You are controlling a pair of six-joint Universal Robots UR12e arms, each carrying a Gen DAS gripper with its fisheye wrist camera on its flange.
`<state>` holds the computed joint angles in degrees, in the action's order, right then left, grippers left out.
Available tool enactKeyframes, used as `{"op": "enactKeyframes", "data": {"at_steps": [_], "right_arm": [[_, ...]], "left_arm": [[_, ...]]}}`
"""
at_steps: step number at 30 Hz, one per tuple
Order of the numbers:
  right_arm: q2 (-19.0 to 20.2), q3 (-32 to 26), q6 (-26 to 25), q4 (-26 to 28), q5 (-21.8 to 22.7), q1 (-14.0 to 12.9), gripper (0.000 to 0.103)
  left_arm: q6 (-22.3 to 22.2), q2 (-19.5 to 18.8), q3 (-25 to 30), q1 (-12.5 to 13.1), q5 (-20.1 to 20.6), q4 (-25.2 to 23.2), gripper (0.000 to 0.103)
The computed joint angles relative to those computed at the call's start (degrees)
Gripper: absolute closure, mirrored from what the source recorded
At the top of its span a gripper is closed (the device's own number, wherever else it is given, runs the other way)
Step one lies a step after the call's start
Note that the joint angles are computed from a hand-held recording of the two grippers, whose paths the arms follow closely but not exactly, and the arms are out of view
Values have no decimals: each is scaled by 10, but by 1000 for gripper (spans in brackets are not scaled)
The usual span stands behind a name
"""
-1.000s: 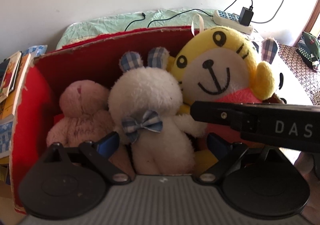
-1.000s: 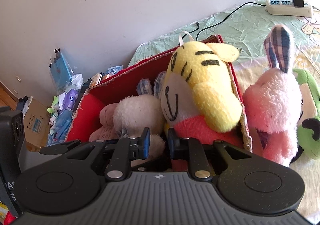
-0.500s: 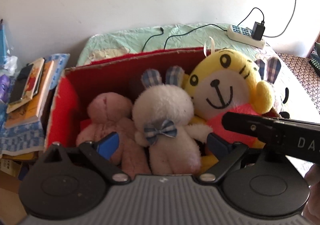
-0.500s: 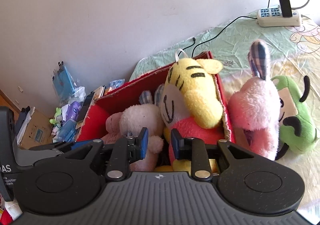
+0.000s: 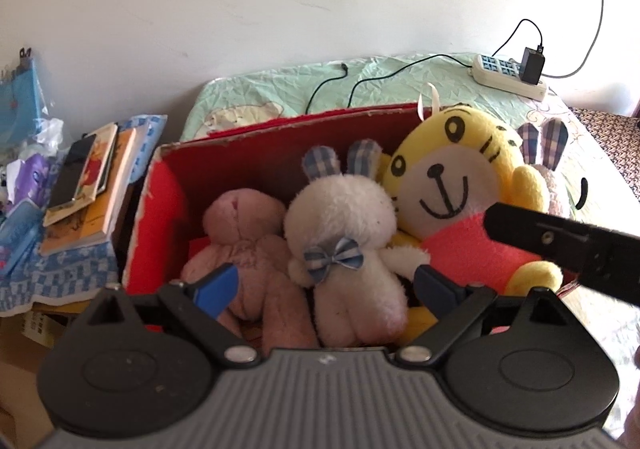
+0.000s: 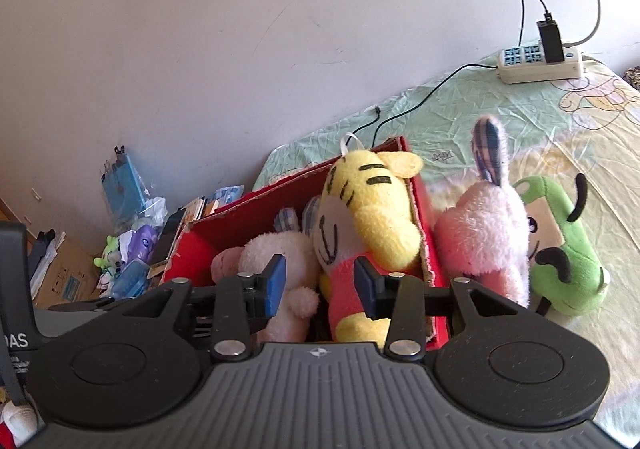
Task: Organize objects
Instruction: 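Open the right gripper and withdraw it from the box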
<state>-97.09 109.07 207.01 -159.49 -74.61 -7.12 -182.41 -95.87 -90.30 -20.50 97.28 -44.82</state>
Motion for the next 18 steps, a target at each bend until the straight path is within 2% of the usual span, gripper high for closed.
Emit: {"op": "enactKeyframes", "data": {"at_steps": [7, 18], "right_arm": [[-8, 5, -5, 5, -29, 9, 62], [-10, 8, -9, -4, -47, 22, 62]], "left_arm": [[-2, 7, -4, -2, 16, -1, 8], [-8, 18, -14, 0, 23, 7, 8]]}}
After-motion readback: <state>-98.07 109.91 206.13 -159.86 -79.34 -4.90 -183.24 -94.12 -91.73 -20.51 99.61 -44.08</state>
